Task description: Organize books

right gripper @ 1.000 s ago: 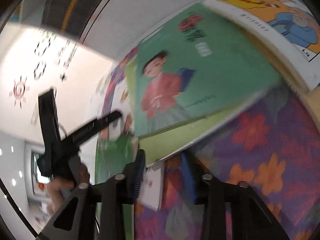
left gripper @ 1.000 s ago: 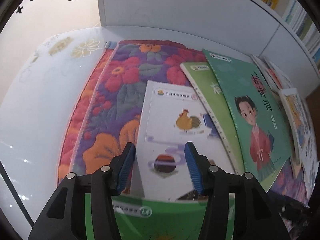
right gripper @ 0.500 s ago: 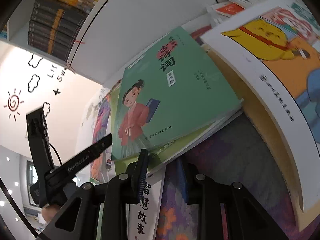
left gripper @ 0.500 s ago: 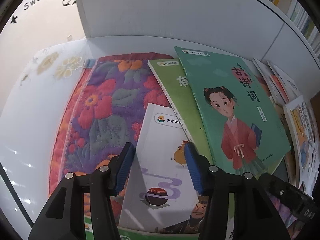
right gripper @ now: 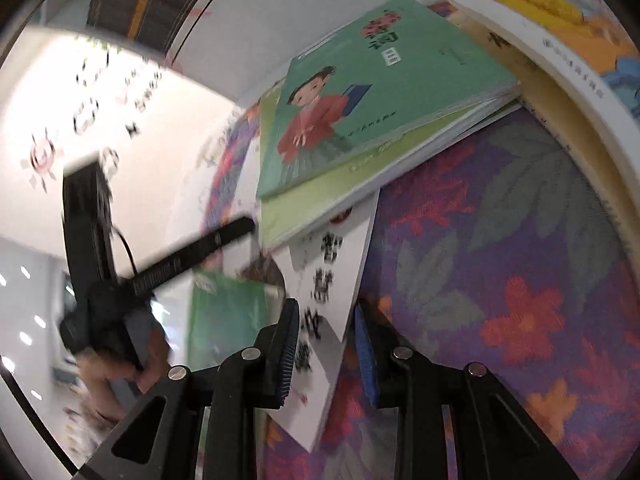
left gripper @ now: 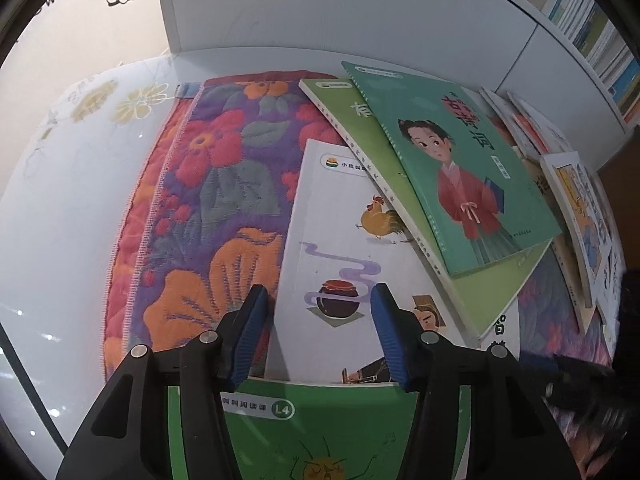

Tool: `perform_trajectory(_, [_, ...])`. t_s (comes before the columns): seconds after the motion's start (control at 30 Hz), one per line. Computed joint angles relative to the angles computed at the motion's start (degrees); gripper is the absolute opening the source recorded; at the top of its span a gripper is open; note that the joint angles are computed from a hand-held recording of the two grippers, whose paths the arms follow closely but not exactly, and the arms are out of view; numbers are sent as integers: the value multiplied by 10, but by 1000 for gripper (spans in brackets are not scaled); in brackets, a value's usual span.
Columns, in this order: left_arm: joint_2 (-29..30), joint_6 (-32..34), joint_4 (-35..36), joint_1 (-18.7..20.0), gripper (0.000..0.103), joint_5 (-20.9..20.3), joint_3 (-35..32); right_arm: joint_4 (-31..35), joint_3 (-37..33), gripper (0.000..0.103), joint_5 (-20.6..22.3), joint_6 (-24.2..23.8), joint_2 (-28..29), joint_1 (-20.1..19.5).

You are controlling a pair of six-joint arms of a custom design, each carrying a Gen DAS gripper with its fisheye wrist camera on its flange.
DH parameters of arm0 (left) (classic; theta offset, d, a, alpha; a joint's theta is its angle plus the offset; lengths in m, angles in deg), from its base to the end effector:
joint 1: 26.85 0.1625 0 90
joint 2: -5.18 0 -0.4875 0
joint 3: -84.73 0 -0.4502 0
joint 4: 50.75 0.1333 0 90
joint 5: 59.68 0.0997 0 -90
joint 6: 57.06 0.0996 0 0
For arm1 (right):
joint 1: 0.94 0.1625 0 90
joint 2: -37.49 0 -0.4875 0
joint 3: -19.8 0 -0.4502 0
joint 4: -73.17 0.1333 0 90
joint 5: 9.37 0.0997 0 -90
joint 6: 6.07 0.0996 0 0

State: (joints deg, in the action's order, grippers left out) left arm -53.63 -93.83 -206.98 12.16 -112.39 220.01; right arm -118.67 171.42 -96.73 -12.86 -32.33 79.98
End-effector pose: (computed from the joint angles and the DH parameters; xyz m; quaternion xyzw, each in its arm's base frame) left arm -0.2214 -0.4286 0.0461 0.1451 0.9329 -0.1598 0.2881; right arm 0.0793 -0.3774 0.1152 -0.0157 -0.9844 0.1754 0.0015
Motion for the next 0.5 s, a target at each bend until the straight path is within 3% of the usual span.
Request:
perform_trajectory(0.03, [-2, 4, -15, 2, 52, -7, 5, 1, -1, 26, 32, -4, 1, -21])
perform_trajectory(0.07, [-4, 4, -19, 2, 52, -9, 8, 1, -2, 15, 65, -7, 4, -42])
perform_trajectory(0.17, [-3, -8, -5, -4, 51, -14, 6, 6, 7, 10, 130, -8, 3, -91])
perform_trajectory(0.3, [-10, -30, 32, -21, 51, -15, 10, -11, 24, 10, 90, 0, -17, -62])
perform_trajectory(0.5, [-2, -22, 28, -38, 50, -62, 13, -11, 68, 9, 84, 3, -70, -52])
